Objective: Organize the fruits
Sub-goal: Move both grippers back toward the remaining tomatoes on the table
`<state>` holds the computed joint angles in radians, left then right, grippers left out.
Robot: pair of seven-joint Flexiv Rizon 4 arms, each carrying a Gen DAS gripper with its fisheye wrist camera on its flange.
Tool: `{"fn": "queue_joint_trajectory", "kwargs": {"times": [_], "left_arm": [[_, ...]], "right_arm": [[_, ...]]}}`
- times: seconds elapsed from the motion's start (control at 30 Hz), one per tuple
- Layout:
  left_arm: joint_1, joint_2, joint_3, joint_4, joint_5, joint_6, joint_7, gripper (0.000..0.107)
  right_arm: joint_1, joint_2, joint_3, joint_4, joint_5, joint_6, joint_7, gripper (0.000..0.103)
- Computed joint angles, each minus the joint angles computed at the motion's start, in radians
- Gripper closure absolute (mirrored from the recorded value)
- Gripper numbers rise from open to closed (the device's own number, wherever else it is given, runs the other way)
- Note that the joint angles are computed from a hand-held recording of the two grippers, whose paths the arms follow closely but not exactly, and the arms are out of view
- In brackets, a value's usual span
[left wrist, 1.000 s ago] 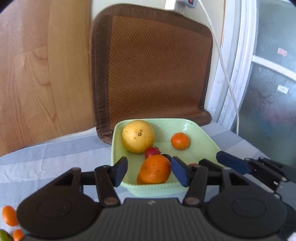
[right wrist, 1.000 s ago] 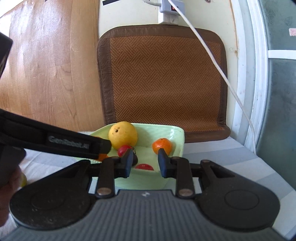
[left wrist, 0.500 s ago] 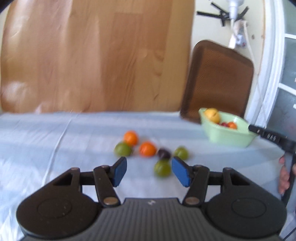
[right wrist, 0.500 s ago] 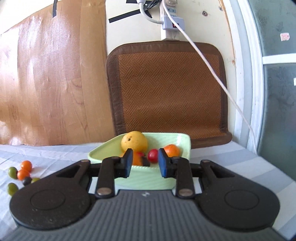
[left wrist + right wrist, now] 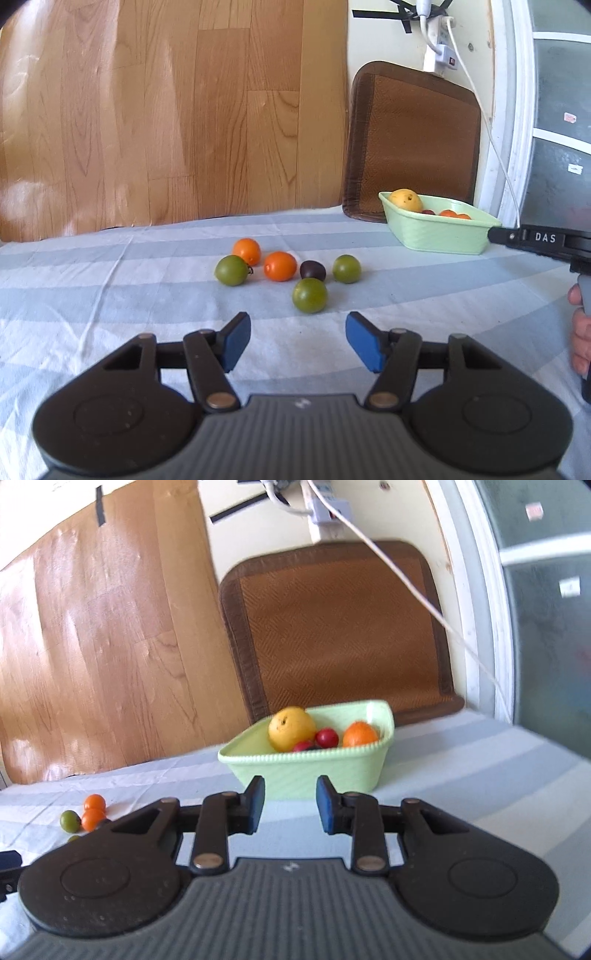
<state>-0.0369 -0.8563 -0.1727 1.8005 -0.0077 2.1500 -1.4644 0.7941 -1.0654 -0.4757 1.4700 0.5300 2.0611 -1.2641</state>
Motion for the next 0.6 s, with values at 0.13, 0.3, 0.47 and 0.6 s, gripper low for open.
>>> {"fn": "queue_joint_trajectory", "kwargs": {"times": [0.13,0.3,0.47,0.6], "left_arm": [[0.016,0.001,-0.017,-0.003,0.024,-0.025,0.003,0.048],[0.009,0.003,-0.014,-0.014,0.010,-0.073,0.019,0.049],[0.006,0.005,-0.011,-0.011,-0.007,-0.079,0.020,0.049],[-0.002,0.006,-0.006,-0.012,-0.017,-0.082,0.023,0.050]], "right_arm": [[-0.037,0.060,0.103,0.057,-0.072,-0.028,0.045,0.070],[-0.058,0.106,0.223,0.142,-0.217,0.037,0.002,0.070],[-0.070,0.117,0.263,0.147,-0.279,0.018,-0.025,0.070],[-0.095,0.118,0.288,0.144,-0.281,0.024,0.000,0.070]]}}
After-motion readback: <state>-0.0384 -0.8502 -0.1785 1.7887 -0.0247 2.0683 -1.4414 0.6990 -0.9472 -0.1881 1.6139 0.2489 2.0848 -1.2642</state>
